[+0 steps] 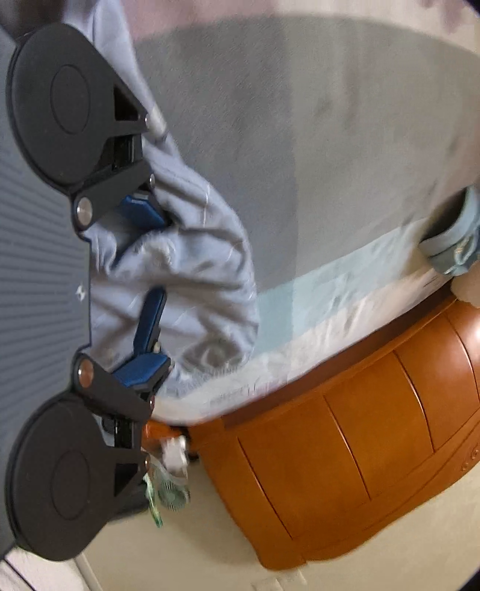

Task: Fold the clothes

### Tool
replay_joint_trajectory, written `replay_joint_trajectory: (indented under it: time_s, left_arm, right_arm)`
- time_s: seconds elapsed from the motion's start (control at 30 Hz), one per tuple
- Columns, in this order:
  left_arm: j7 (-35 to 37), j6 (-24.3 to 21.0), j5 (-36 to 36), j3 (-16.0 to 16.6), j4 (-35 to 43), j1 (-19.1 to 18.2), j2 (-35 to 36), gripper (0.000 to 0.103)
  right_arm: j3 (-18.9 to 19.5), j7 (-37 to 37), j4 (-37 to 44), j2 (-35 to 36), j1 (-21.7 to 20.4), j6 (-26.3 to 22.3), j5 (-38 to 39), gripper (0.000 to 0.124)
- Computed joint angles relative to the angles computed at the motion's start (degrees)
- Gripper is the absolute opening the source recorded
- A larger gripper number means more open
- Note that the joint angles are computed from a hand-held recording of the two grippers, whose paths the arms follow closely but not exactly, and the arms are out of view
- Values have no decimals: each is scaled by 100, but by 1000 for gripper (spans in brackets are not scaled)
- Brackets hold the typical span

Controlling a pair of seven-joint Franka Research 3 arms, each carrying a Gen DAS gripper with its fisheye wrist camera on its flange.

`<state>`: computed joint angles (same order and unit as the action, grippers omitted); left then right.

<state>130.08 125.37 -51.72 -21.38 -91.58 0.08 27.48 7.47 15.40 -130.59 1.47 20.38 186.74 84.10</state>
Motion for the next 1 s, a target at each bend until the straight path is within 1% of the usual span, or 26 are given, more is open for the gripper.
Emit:
replay_joint_trajectory:
  time_s: [0.03, 0.13, 0.3, 0.37, 0.43, 0.47, 0.57, 0.7, 0.77, 0.83, 0.9, 0.97, 1.0]
  left_arm:
    - [-18, 74, 116, 44, -45, -38, -53, 73]
    - [-105, -24, 161, 45, 120, -31, 85, 74]
    - [-191, 382, -65, -135, 821, -46, 675, 74]
    - [-286, 611, -213, -229, 1022, 16, 831, 74]
    - [-236, 572, -333, -351, 1085, 166, 866, 74]
    - [-202, 532, -401, -398, 1111, 235, 876, 74]
    - [97, 608, -503, -407, 660, 376, 507, 75]
    - [228, 526, -538, -236, 91, 410, 60, 75]
    - [256, 499, -499, -138, -24, 352, -34, 75]
    - [251, 563, -459, -58, -149, 282, -131, 75]
    - [278, 577, -486, -3, -303, 276, -259, 75]
    - [317, 487, -531, 45, -417, 293, -357, 75]
    - [307, 367, -540, 70, -409, 300, -348, 75]
  right_arm:
    - [4, -115, 21, 1, -3, -3, 118, 94]
    - [-3, -195, 45, 13, 3, -9, 183, 95]
    - [5, -171, 6, -15, 25, 40, 191, 95]
    - [1, 5, -31, -20, 40, 72, 36, 95]
    - [7, 119, -53, -20, 43, 96, -65, 95]
    - [15, 22, -27, -14, 35, 93, 36, 95]
    - [12, -618, 130, 31, 37, 81, 669, 96]
    - [-41, -843, 188, 51, 95, 90, 885, 96]
    - [-63, -864, 188, 48, 112, 86, 903, 96]
    - [-76, -864, 181, 45, 123, 89, 901, 96]
    - [-74, -653, 137, 37, 133, 108, 704, 96]
    - [-59, -430, 91, 30, 125, 123, 492, 96]
    - [-50, -431, 94, 31, 115, 122, 494, 96]
